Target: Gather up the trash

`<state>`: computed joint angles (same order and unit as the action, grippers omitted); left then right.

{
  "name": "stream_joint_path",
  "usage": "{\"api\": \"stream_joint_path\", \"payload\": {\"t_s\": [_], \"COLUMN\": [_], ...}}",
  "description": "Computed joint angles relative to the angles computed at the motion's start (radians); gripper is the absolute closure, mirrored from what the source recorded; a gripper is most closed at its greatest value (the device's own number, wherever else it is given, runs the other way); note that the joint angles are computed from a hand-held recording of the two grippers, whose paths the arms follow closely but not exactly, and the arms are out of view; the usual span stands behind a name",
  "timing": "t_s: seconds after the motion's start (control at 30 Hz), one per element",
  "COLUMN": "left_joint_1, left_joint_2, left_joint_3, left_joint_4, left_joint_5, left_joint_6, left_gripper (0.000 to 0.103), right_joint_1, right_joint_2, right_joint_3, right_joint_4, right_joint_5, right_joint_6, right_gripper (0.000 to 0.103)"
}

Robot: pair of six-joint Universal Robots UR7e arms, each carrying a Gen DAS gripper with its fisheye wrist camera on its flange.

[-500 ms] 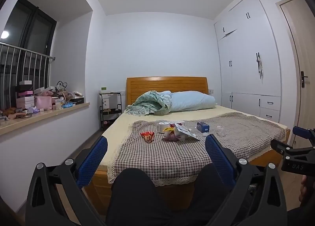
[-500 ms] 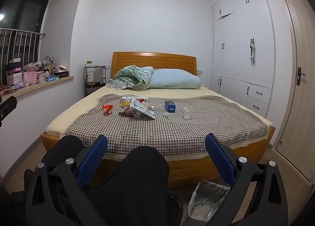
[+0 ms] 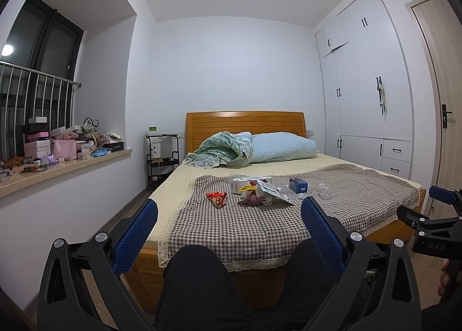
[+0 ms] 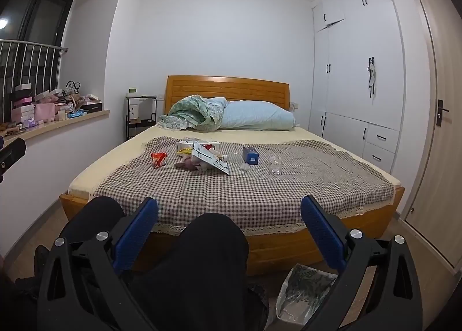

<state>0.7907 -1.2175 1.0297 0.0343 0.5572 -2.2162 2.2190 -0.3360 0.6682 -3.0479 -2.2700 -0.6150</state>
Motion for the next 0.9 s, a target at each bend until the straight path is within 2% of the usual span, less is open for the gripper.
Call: {"api": "stream_joint_path", "payload": {"t_s": [0.17,0.9], "left_joint_1": [0.01,-0.001], "left_joint_2": [0.005,-0.011], "left_joint_3": [-0.027,0.015], "left_joint_4": [0.022,-0.03], "left_joint_5": [0.009,0.007], "left_joint_6": [-0.003,0.026], "left_gripper": [0.007,0.007], "right_joint_1": [0.002,0.002], "right_joint_2": [0.003,0.007], "right_joint_3": [-0.001,-0.007], "right_joint_4": [-0.012,0.002], "right_joint_5": [0.0,-0.008], "right_joint_6": [-0.009,-0.009], "right_gripper": [0.008,0.008]}}
